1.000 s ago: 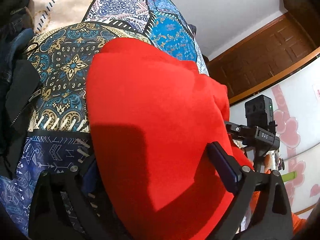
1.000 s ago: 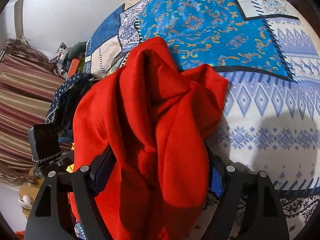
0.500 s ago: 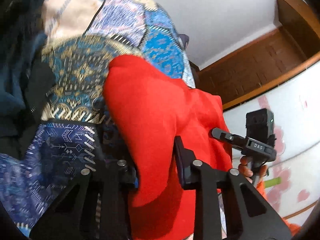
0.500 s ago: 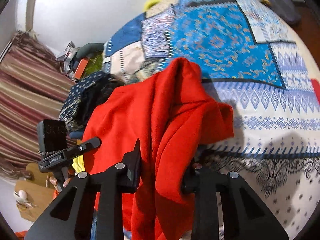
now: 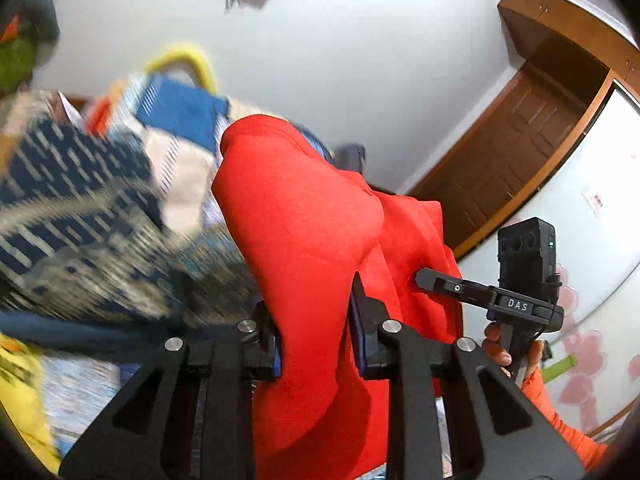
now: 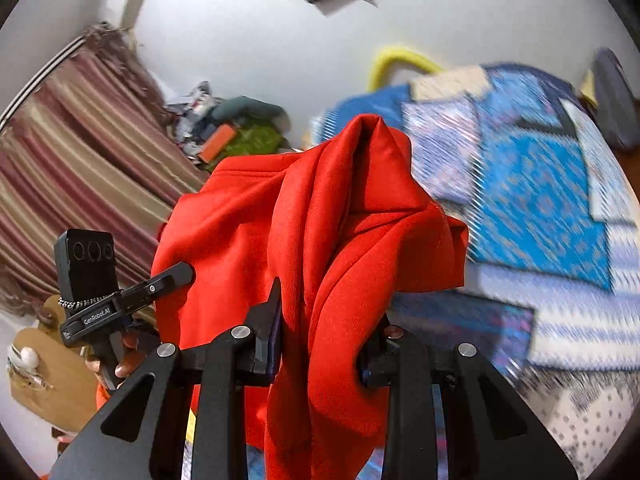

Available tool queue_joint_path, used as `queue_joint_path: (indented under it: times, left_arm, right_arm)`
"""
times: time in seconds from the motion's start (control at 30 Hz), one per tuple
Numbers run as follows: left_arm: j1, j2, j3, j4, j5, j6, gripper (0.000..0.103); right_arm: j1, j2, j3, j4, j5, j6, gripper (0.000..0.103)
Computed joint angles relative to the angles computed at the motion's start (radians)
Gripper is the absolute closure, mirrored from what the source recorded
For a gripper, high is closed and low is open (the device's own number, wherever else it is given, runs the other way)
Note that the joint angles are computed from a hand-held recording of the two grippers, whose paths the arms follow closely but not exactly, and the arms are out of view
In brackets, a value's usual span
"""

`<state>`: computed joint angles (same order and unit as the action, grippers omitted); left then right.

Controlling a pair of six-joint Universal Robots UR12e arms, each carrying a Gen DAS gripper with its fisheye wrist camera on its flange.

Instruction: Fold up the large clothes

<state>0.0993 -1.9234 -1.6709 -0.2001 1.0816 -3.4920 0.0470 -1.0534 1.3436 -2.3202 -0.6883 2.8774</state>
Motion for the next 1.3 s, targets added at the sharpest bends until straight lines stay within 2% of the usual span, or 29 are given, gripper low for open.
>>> queue_joint_path:
  times: [0.23,0.43,0.6,0.7,0.73,0.8,0.83,0.87,0.93,1.07,1.17,1.3]
  left_arm:
    - [0.085,0.063,-0.010,0.016,0.065,0.050,0.078]
    - [0.143,0.041,0.033,-0.044,0.095,0.068,0.078]
    - [0.179,-0.011,0.076,-0.113,0.122,0.076,0.077]
    - [0.194,-0.053,0.115,-0.227,0.155,0.088,0.075]
    - [0.195,-0.069,0.136,-0.285,0.185,0.102,0.074]
    - [0.200,-0.085,0.141,-0.301,0.200,0.126,0.063]
    - [0.202,-0.090,0.137,-0.283,0.201,0.131,0.060]
    - [0.200,-0.093,0.129,-0.257,0.215,0.133,0.052]
    - [0.190,-0.095,0.126,-0.239,0.249,0.150,0.047]
    - [0.160,-0.092,0.136,-0.253,0.376,0.177,0.036]
    - [0.153,-0.085,0.138,-0.276,0.411,0.172,0.036]
    - [0.140,-0.058,0.119,-0.271,0.439,0.172,0.035]
  right_arm:
    - [0.080,0.085,-0.127,-0.082,0.063,0.101,0.077]
    - [0.138,0.179,-0.264,-0.049,0.052,0.146,0.077]
    - [0.181,0.281,-0.407,0.030,-0.012,0.177,0.078]
    - [0.200,0.336,-0.483,0.113,-0.088,0.173,0.077]
    - [0.205,0.351,-0.511,0.151,-0.129,0.156,0.077]
    - [0.214,0.374,-0.549,0.218,-0.193,0.118,0.073]
    - [0.212,0.376,-0.545,0.218,-0.202,0.113,0.069]
    - [0.210,0.371,-0.533,0.205,-0.209,0.115,0.066]
    - [0.209,0.353,-0.510,0.171,-0.258,0.119,0.060]
    - [0.212,0.286,-0.433,0.064,-0.391,0.085,0.060]
    - [0.212,0.253,-0.382,-0.031,-0.387,0.086,0.060]
    - [0.228,0.211,-0.307,-0.122,-0.399,0.030,0.060]
